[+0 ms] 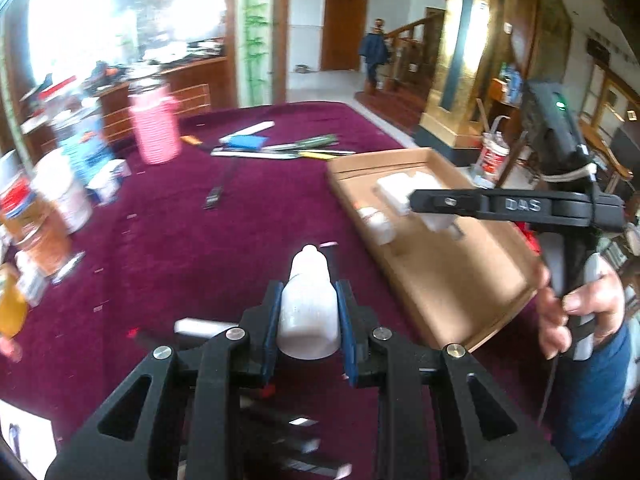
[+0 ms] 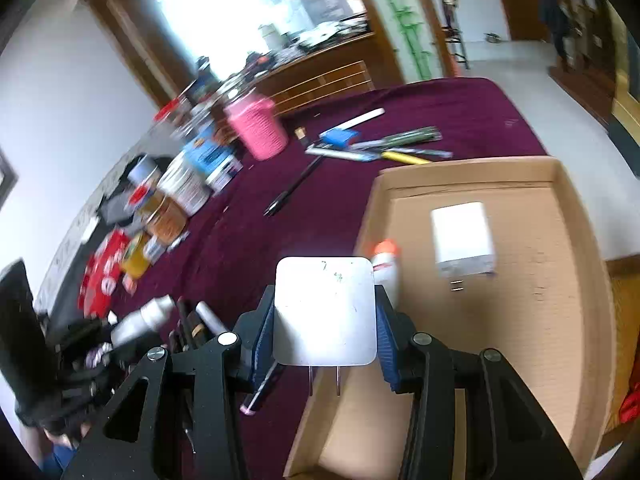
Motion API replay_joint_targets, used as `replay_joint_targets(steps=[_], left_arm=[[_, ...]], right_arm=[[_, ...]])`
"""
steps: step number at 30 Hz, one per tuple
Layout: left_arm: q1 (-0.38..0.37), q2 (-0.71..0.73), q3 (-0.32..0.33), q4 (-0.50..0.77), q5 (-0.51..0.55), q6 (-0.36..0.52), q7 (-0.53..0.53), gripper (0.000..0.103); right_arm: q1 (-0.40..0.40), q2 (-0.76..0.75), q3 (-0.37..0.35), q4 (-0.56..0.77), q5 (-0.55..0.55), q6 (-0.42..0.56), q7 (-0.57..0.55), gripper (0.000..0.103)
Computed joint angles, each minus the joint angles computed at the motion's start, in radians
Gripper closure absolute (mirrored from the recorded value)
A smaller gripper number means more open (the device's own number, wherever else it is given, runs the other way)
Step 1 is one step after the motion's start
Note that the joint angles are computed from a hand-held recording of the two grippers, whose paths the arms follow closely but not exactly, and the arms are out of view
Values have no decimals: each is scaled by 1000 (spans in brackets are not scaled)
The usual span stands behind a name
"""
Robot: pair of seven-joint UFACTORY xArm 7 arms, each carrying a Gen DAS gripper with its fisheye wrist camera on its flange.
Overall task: Organize rigid objects
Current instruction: 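Carry the dropper bottle with the left tool while the right tool carries the charger to the tray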
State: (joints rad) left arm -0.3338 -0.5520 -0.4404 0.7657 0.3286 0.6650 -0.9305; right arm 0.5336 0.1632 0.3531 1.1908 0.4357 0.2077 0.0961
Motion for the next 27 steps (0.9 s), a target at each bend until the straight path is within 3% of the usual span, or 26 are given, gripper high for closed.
replay_joint_targets(steps=[3, 7, 13, 17, 27], left_arm=[[13, 111, -25, 73, 25, -57, -20, 80], [2, 295, -31, 189, 85, -107, -57, 80], [-61, 533, -2, 369, 176, -75, -109, 80], [-112, 627, 43, 436, 168, -46, -88, 80], [-226, 677, 161, 461, 115, -34, -74, 80]], right_arm=[[-12, -22, -31, -31, -2, -16, 51, 63], [4, -38, -122, -65, -190, -7, 290, 63], [-27, -29, -169, -63, -378, 86, 500, 63], [-49, -10, -163, -45, -421, 143, 529, 63], [-40, 21, -153, 9, -504, 221, 542, 63]])
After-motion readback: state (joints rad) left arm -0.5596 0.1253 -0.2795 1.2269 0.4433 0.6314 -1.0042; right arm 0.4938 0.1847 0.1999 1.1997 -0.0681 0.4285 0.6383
